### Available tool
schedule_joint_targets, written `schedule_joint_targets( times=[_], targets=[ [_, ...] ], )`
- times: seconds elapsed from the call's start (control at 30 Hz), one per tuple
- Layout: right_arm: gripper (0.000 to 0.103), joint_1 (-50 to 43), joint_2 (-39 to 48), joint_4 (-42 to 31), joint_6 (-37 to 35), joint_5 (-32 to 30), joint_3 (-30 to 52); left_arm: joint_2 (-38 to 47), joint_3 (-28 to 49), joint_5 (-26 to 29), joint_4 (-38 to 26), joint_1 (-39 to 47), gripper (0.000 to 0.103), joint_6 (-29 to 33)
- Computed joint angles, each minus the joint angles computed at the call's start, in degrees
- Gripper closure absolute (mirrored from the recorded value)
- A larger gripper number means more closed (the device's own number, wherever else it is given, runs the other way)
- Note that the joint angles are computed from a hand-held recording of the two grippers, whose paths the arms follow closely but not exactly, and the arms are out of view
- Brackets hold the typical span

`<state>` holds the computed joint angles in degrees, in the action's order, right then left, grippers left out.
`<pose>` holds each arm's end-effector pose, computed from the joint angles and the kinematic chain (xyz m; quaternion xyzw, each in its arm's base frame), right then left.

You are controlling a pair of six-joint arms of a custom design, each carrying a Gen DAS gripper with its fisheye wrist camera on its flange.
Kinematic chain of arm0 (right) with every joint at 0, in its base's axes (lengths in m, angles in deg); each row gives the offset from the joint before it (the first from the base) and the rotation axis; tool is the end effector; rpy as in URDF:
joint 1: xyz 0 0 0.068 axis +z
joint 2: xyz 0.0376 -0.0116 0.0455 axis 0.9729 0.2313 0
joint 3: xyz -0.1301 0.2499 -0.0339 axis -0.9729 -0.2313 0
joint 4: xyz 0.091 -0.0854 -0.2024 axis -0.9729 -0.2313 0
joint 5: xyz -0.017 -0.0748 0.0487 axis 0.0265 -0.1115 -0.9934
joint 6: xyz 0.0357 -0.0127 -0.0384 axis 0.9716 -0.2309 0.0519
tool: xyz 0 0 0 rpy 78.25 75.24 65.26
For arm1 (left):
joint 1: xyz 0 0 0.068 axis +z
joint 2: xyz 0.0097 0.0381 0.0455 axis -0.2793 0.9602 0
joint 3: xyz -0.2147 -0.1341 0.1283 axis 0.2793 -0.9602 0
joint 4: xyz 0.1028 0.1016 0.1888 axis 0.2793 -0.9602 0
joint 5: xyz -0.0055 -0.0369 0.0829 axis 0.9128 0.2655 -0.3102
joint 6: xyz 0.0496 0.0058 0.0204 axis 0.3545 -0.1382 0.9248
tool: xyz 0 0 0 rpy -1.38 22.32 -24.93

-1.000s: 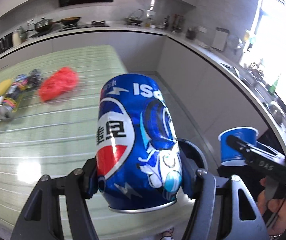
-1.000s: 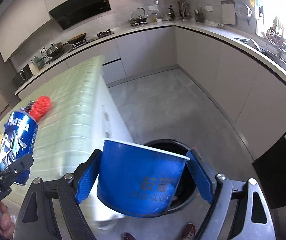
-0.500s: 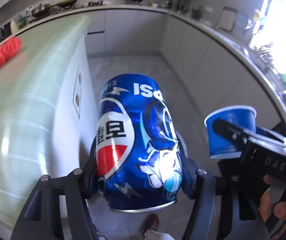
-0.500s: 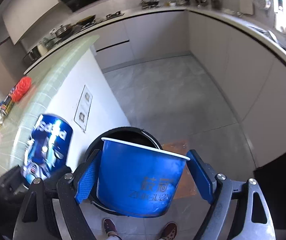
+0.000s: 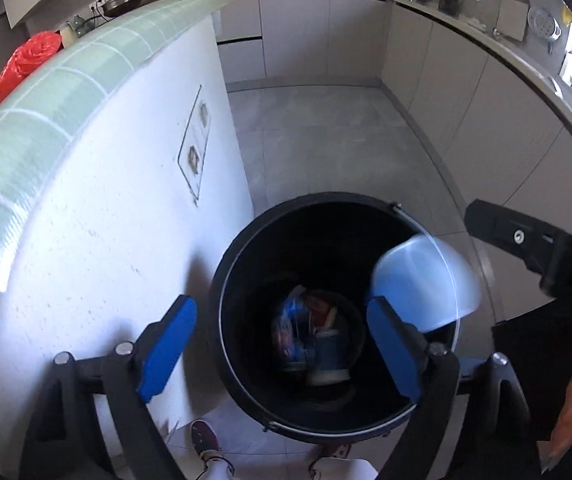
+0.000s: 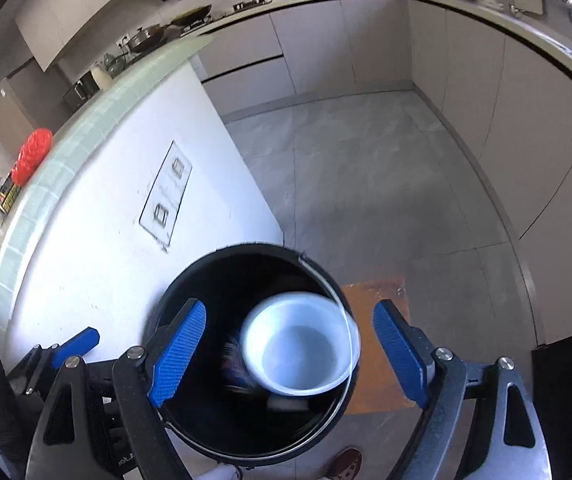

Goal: Collect trash
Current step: 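Carry the can and blue cup to the bucket and open both grippers, then move both open tools back over the table toward the milk carton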

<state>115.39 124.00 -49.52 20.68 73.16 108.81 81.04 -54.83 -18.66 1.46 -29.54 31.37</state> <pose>0.1985 0.1516 0.0437 0.0429 0.9572 0.1108 0.2639 0.1950 -0.0428 0.0531 0.0395 0.9695 0.0012 0.2417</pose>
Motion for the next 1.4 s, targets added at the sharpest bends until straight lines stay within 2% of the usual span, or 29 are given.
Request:
schedule_joint_targets(
  times=[0.13, 0.37, 0.53, 0.57, 0.73, 0.83, 0.93, 1.0, 1.07, 1.17, 1.33, 1.4],
  targets=[
    [0.016, 1.48, -6.71, -8.22, 1.01, 3.03, 1.24, -8.45, -1.15, 2.12, -5.47, 0.71, 0.014, 1.10],
    [0.016, 6.31, -19.68, -29.54, 6.80, 11.83, 4.67, -25.26, 1.93, 6.41, -23.15, -0.19, 0.014, 3.68],
    [0.015, 11.38, -28.61, -45.59, 15.82, 17.60, 6.64, -37.14, 4.94, 8.48, -35.95, -2.25, 0.014, 3.71],
    [0.015, 12.84, -31.03, -49.78, 18.46, 19.25, 7.26, -39.28, 5.82, 7.35, -38.45, -3.17, 0.014, 3.66],
    [0.015, 19.25, -37.73, -66.22, 29.32, 25.26, 11.44, -45.55, 9.20, 8.24, -46.03, -4.60, 0.014, 4.89],
    [0.015, 23.63, -40.96, -76.90, 37.36, 28.83, 14.89, -46.77, 11.12, 8.91, -47.59, -3.60, 0.014, 5.86],
    [0.015, 27.02, -40.82, -86.26, 43.31, 31.90, 20.16, -49.56, 13.36, 9.93, -50.88, -1.11, 0.014, 7.25],
    [0.015, 28.62, -39.11, -89.73, 44.09, 33.18, 24.30, -51.63, 14.82, 12.33, -52.94, 3.42, 0.014, 9.63],
    [0.015, 29.50, -36.69, -89.74, 42.77, 33.95, 27.69, -53.51, 15.77, 14.92, -54.63, 9.07, 0.014, 12.67],
    [0.015, 30.86, -30.38, -86.80, 38.05, 34.74, 34.92, -53.84, 18.17, 23.36, -57.47, 24.53, 0.013, 20.96],
    [0.015, 32.45, -16.84, -81.40, 29.67, 34.06, 50.00, -46.97, 21.89, 35.80, -58.48, 49.84, 0.010, 36.70],
    [0.015, 33.18, -8.88, -80.59, 26.04, 33.34, 59.98, -41.13, 24.78, 39.31, -58.01, 58.69, 0.010, 42.61]
  ],
)
